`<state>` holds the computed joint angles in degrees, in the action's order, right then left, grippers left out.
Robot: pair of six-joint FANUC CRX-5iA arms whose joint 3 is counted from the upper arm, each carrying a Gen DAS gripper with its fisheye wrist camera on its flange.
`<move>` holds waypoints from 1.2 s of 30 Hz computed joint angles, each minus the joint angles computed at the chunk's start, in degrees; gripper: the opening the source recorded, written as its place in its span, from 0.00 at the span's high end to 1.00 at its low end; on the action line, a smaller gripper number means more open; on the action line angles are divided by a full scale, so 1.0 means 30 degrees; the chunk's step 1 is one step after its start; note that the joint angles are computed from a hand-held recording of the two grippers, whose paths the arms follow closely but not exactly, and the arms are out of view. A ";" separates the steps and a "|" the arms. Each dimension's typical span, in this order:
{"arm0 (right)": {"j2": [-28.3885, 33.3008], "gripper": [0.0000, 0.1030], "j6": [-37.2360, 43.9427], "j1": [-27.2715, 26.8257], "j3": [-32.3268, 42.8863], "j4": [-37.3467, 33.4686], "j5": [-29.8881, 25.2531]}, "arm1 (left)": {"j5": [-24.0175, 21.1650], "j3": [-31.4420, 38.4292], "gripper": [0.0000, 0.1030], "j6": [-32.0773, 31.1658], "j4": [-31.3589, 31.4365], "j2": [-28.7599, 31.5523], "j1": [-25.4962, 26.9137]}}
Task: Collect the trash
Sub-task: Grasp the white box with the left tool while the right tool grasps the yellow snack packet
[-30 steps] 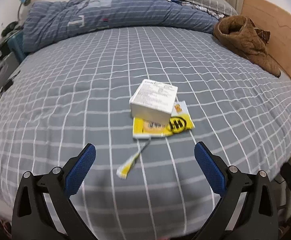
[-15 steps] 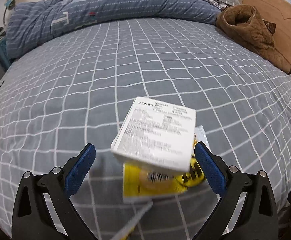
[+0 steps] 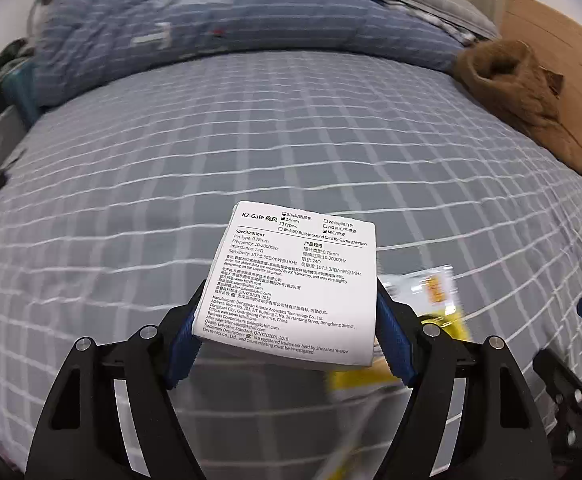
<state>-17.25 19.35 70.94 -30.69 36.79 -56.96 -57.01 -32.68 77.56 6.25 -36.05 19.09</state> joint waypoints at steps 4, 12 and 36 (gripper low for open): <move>0.1839 0.08 0.0055 0.0187 0.1600 -0.0457 0.0237 | -0.0479 -0.0747 0.29 -0.1220 -0.0074 -0.1716 0.2391; 0.6142 0.08 0.1375 0.0064 0.5754 -0.2079 -0.0167 | -0.1796 -0.2875 0.29 -0.6690 0.4070 -0.3432 0.8336; 0.9128 0.50 0.4852 -0.1295 0.9092 -0.6178 -0.1047 | -0.2996 -0.3468 0.29 -0.8931 0.6089 -0.3731 1.0005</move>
<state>10.14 33.91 67.06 -3.41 18.25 -60.10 -66.00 -43.08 50.76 24.52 -47.25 49.11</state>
